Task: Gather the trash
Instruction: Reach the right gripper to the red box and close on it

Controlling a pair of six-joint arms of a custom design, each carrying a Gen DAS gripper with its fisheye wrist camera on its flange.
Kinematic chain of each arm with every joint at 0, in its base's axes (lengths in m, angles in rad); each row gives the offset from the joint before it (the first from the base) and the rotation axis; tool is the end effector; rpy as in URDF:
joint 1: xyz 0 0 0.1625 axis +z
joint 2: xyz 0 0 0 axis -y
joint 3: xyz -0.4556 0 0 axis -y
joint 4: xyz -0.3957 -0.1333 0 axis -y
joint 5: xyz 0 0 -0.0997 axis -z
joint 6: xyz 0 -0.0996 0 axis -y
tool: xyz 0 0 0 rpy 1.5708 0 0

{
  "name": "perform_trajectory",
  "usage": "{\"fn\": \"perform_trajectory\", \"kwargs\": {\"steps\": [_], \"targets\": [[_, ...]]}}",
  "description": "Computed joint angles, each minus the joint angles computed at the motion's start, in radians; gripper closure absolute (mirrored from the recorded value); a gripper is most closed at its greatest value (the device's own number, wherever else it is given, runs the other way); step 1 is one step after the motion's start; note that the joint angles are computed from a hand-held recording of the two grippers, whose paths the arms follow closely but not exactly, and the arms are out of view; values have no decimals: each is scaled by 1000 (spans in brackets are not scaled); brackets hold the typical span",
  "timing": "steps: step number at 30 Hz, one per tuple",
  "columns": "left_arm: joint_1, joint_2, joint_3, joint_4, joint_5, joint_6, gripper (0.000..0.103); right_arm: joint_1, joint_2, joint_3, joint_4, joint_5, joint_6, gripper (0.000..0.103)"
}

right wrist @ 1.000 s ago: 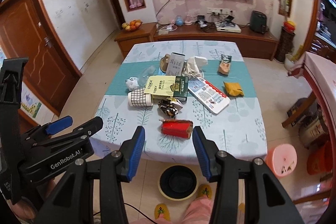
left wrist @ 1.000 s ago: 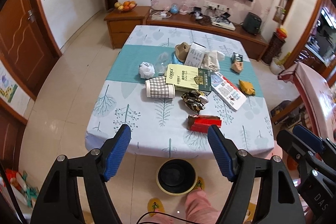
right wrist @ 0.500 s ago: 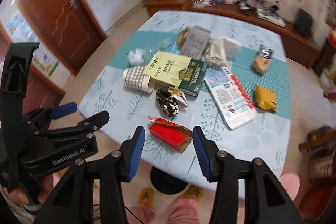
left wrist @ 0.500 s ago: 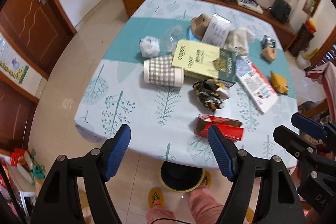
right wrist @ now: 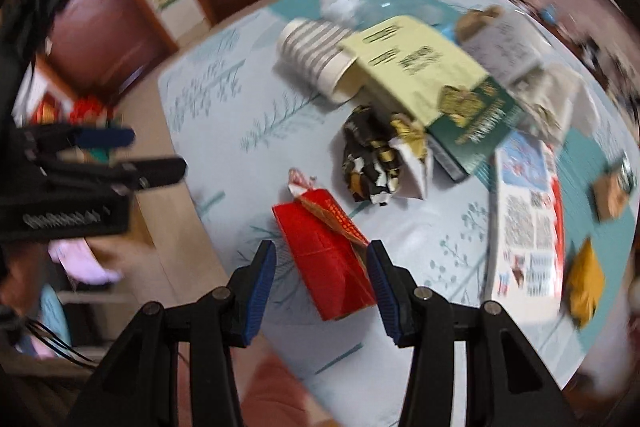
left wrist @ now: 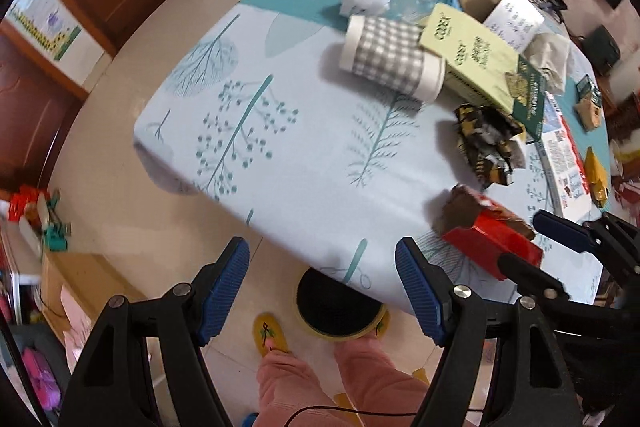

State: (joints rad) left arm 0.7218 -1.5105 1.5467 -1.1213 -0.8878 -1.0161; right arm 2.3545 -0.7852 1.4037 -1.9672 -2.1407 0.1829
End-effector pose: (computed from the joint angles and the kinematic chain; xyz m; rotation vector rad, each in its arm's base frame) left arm -0.2269 -0.4611 0.4881 0.0100 2.3493 -0.3226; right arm 0.5670 -0.4562 0.1514 0.8295 -2.3977 0.0948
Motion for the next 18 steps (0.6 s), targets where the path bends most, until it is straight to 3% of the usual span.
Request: {"fn": "perform_trajectory", "kwargs": {"steps": [4, 18], "targets": [[-1, -5, 13, -1, -5, -26, 29, -11, 26, -4, 10, -4, -93, 55], [5, 34, 0, -27, 2, -20, 29, -58, 70, -39, 7, 61, -180, 48]]}}
